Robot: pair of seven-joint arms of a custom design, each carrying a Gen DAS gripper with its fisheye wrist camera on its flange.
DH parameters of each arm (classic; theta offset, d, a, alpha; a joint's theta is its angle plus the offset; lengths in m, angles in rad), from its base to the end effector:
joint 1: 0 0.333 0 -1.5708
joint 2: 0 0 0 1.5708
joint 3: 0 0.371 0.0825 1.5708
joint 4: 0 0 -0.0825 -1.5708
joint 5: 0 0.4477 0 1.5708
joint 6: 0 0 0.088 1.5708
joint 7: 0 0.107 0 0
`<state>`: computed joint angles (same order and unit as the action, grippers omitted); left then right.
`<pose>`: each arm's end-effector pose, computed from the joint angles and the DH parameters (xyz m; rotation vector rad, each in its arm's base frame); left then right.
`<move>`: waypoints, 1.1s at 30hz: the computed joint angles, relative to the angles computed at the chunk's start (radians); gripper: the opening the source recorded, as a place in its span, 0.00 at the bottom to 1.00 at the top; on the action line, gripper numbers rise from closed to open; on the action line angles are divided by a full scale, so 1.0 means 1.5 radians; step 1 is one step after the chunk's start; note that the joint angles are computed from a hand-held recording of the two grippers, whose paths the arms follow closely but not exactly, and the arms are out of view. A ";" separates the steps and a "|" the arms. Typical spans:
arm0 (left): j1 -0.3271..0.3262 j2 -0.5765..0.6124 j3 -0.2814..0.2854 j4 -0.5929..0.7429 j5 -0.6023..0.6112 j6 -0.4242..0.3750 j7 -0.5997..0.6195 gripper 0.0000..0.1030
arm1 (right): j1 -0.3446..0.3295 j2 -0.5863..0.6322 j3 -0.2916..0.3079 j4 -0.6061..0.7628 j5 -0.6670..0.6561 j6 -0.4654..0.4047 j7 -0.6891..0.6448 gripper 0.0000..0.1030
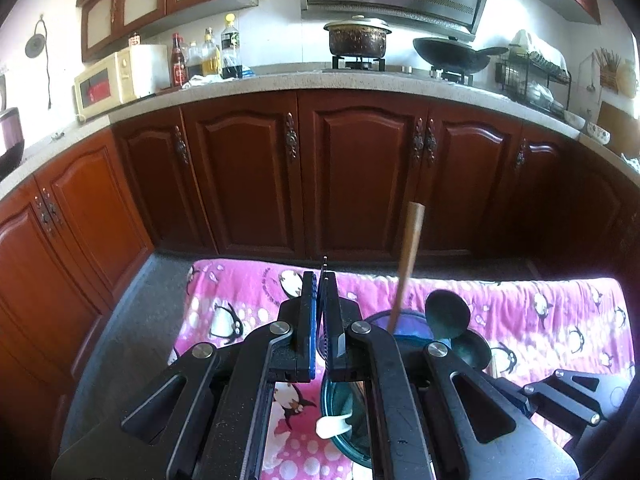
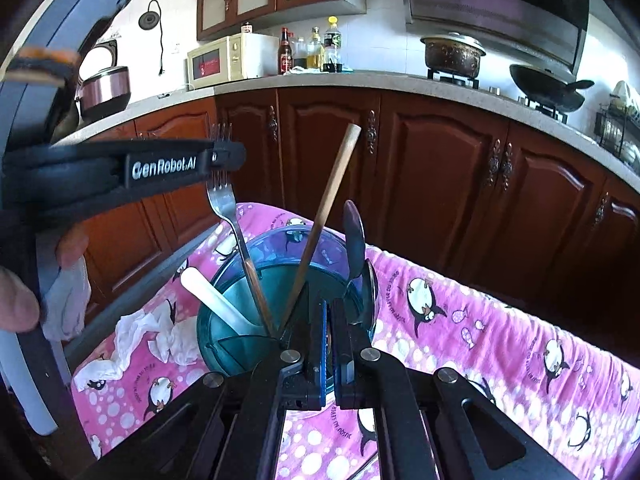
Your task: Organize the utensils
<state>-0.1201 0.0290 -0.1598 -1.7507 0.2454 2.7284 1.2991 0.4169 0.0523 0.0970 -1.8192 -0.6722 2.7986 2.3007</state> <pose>0.6574 -0.1967 0.6977 -1.5053 1.8045 -0.9298 0.5866 0.3628 0.6421 -1.8053 1.3187 -0.7708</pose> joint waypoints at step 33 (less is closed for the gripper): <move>0.002 -0.122 -0.011 -0.098 -0.136 0.004 0.076 0.45 | -0.083 -0.143 0.055 -0.151 0.129 0.067 0.009 0.34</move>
<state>-0.1164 -0.1547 -0.1765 -1.8976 0.0418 2.7341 1.4131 0.2931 -0.1628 0.1798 -2.0464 -0.4792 2.8997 2.3143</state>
